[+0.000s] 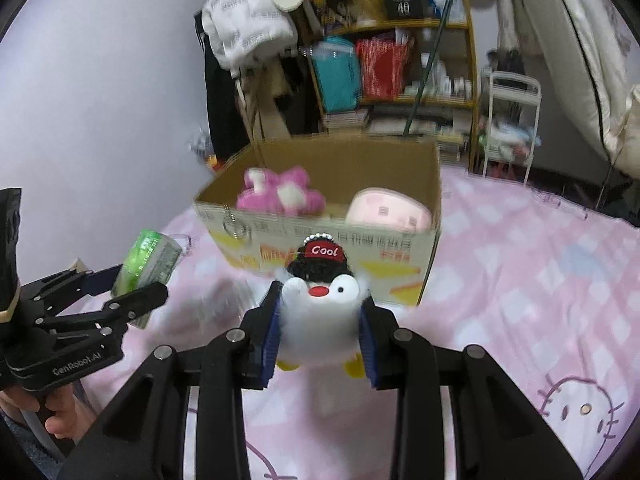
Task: Organize soft objects
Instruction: 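Lift the green packet over the box with the left tool while the right tool carries the penguin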
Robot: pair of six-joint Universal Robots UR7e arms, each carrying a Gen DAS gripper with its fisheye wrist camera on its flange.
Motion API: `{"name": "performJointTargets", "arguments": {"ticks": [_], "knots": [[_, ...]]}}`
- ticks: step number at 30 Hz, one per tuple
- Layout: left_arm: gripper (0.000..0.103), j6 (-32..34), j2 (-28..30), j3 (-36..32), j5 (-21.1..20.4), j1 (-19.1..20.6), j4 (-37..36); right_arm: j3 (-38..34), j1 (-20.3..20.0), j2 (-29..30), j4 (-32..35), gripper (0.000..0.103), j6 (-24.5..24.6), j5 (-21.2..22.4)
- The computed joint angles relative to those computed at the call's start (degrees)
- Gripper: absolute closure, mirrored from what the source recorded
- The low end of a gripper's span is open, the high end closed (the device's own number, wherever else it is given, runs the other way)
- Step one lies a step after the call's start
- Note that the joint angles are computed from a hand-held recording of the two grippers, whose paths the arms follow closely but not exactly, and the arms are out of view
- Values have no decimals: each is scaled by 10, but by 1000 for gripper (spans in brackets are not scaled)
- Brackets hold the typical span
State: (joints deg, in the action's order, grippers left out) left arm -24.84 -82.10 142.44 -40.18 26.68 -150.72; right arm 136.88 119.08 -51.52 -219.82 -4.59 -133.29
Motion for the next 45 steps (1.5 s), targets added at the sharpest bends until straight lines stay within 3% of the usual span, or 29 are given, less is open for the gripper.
{"name": "performJointTargets", "arguments": {"ticks": [9, 16, 22, 26, 32, 45], "knots": [[50, 21, -51, -17, 59, -57, 1, -22, 32, -10, -53, 67, -46, -17], [50, 94, -37, -44, 88, -71, -61, -47, 62, -38, -68, 67, -102, -36], [50, 194, 12, -80, 97, -58, -157, -81, 74, -52, -60, 67, -147, -39], [50, 254, 52, -113, 78, -37, -228, -107, 78, -54, -59, 67, -181, -31], [50, 293, 100, -151, 55, -9, -284, -137, 69, -42, -72, 67, -218, -10], [50, 337, 156, -148, 47, 27, -358, -133, 11, -8, -106, 67, -213, 35]]}}
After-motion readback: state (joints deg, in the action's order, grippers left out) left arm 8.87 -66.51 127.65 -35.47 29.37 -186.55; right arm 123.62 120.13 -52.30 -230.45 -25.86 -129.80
